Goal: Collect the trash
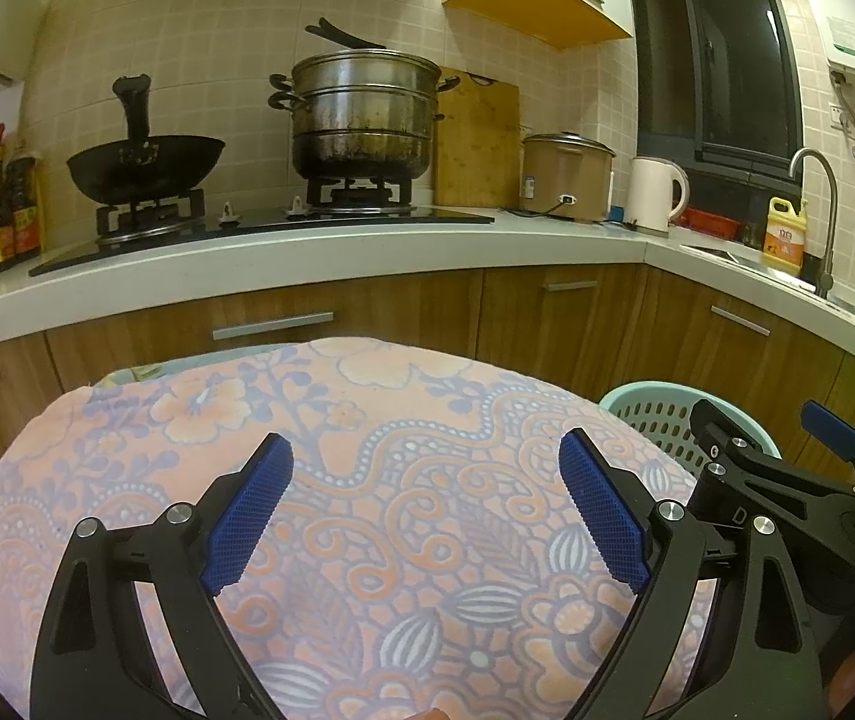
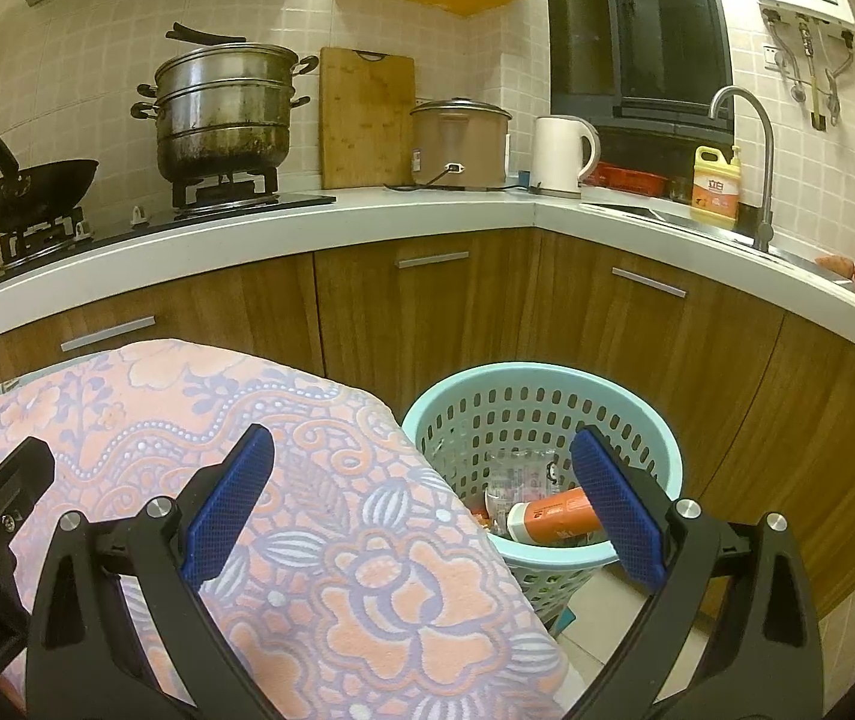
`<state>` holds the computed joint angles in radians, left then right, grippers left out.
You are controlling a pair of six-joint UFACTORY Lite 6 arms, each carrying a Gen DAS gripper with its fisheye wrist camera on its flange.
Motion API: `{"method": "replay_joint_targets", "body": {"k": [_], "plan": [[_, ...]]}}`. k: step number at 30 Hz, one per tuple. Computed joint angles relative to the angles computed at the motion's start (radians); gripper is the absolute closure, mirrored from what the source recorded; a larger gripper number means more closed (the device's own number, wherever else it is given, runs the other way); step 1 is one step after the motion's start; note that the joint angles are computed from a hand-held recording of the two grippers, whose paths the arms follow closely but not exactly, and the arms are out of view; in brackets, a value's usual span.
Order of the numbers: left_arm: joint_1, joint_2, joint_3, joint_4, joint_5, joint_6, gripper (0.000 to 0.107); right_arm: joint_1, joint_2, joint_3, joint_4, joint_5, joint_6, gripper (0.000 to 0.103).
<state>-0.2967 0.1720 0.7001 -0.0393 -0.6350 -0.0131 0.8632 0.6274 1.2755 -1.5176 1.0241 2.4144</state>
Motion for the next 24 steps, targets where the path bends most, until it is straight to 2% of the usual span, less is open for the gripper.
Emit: {"method": "replay_joint_targets", "body": {"k": [11,21,24], "plan": [[-0.002,-0.005,-0.001,-0.002,0.008,0.003,0.019,-0.001,-0.002,-0.003,-0.002,-0.001,0.002,0.008],[-0.011,-0.004,-0.013,-0.039,-0.026,0.059,0.019,-0.003,-0.003,-0.005,-0.005,-0.003,0.003,0.008],[0.002,-0.007,-0.007,-0.006,-0.009,0.022,0.017,-0.002,-0.002,-0.004,-0.004,-0.002,0.003,0.008]]}}
